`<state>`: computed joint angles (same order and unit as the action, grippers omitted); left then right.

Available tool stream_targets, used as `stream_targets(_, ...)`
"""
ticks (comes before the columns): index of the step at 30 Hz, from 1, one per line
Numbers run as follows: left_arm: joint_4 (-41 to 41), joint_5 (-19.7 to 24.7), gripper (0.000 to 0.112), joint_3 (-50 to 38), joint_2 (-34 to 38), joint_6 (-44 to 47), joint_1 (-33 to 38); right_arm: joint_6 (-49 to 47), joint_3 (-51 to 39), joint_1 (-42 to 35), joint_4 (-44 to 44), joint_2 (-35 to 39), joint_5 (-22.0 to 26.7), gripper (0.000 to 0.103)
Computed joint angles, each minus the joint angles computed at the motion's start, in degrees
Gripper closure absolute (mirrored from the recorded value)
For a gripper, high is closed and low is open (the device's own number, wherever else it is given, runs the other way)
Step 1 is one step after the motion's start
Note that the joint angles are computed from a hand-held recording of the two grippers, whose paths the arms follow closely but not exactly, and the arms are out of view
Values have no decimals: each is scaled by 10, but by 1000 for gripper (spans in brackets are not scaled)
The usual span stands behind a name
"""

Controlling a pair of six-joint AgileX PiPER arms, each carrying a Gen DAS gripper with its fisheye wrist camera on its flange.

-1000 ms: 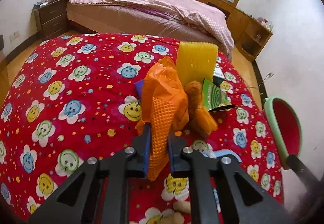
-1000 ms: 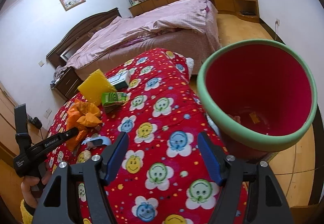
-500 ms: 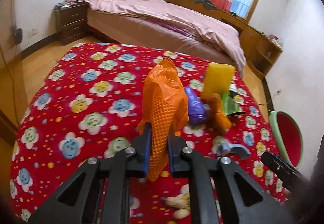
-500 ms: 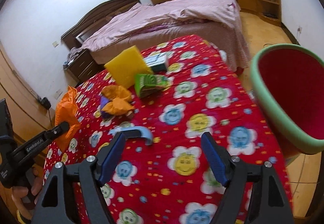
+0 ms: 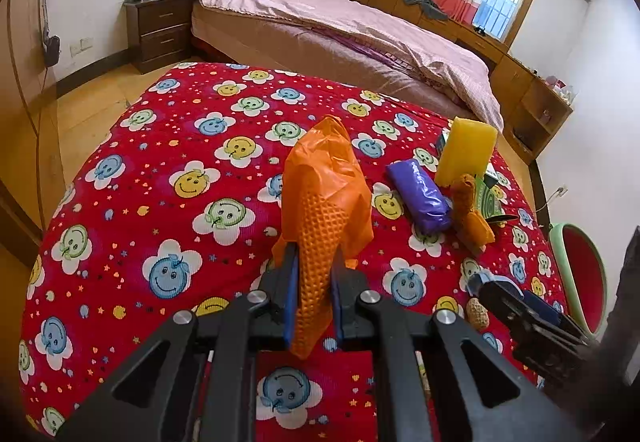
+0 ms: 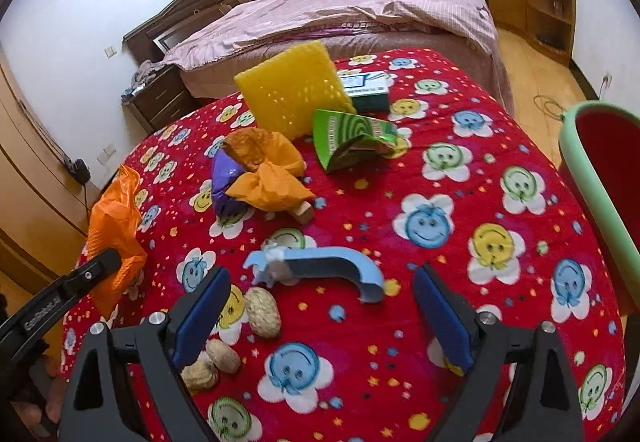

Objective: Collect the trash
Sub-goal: 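Grasp the orange mesh bag with the left tool while the right approaches the blue curved plastic, then close the right tool on the blue curved plastic while the left holds the mesh bag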

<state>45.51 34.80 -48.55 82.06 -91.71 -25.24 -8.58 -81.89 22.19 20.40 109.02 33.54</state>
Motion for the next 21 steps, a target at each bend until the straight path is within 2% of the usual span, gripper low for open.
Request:
stream_targets(6, 2, -8, 99, 8, -5, -3, 2, 69, -13, 22, -72, 16, -14, 10)
stream_targets(13, 3, -6, 99, 7, -6, -10, -8, 162, -12, 42, -175, 17, -27, 28)
stream_targets(21, 12, 16, 99, -9, -10, -15, -43, 41, 15, -5, -27, -13, -23, 29)
